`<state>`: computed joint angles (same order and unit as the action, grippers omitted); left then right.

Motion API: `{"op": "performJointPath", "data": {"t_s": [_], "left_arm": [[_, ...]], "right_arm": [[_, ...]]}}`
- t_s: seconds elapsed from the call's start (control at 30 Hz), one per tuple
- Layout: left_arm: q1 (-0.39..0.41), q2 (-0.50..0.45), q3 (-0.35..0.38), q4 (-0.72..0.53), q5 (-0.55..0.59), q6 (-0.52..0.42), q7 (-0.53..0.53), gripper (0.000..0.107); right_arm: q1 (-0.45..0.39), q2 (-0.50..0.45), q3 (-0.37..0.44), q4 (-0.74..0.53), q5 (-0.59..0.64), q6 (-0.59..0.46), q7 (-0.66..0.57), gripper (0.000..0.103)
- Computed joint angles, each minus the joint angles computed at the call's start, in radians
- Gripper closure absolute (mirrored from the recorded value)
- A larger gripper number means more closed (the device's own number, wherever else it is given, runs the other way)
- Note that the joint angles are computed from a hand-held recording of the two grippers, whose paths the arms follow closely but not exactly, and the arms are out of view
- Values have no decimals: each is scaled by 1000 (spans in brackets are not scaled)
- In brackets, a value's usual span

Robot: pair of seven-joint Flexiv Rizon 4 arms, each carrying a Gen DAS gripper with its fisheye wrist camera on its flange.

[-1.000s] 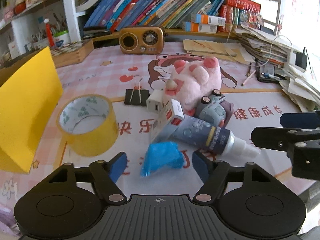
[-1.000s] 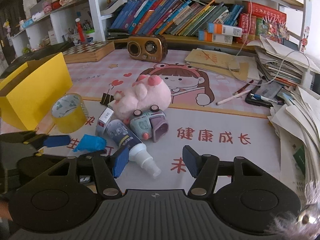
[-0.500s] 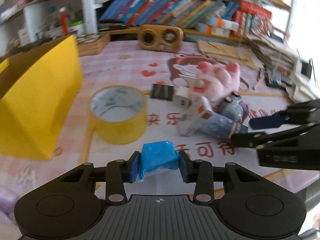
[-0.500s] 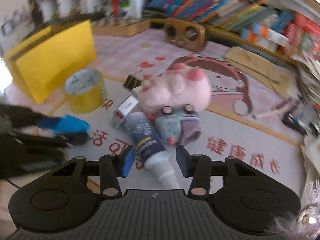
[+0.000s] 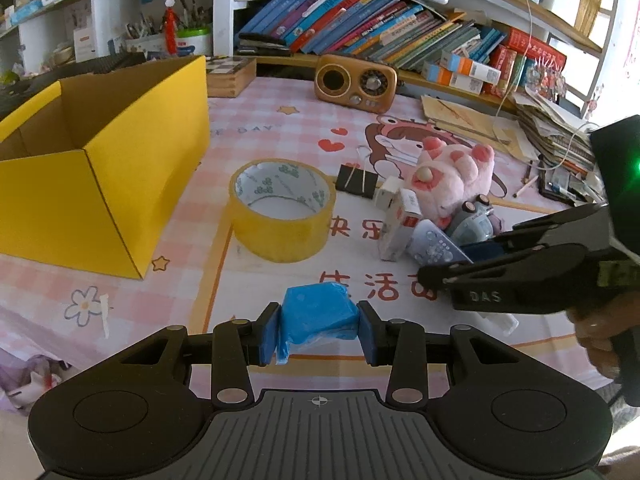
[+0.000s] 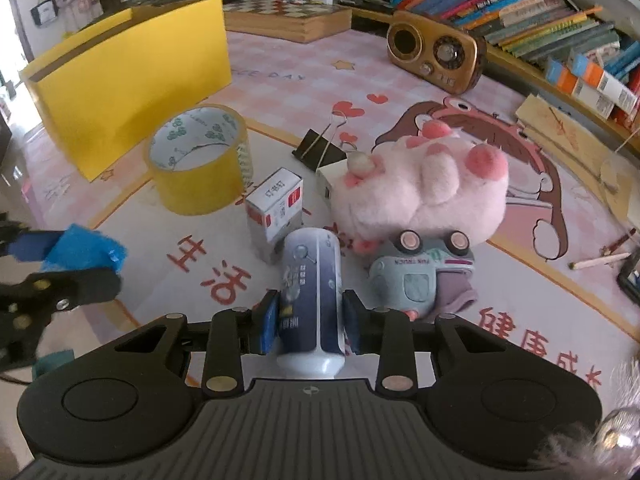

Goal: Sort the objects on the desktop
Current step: 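Grasp the white-and-navy bottle with the right gripper, then carry the blue block and bottle in both grippers over the yellow box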

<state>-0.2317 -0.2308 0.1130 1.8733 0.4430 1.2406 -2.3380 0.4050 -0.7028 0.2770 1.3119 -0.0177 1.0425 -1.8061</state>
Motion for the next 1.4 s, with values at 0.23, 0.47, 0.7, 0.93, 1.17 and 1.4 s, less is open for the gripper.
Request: {"op": "performJointPath", "data": {"t_s": [0.23,0.47,0.7,0.93,1.17,1.4], "left_arm": [[6,11,-2,14,-1,17,3,68],[7,18,-3,16,0,48,9,68],[-3,27,0,17,8,66,-1,68],[-5,44,3,26,34,117,-22,69],[30,72,-17,93,-32,216,85,69],[75,124,-52,211,-182,314,282,69]], "right_arm": [[11,15,-17,15,-8,-8,44,73],[1,65,-23,85,8,62,135,73],[-17,117,-25,160,14,125,229,73],[-19,178,-26,254,-12,210,291,73],[26,246,-69,361,-83,290,428,73],[86,310,-108,468,-188,344,590,73]]}}
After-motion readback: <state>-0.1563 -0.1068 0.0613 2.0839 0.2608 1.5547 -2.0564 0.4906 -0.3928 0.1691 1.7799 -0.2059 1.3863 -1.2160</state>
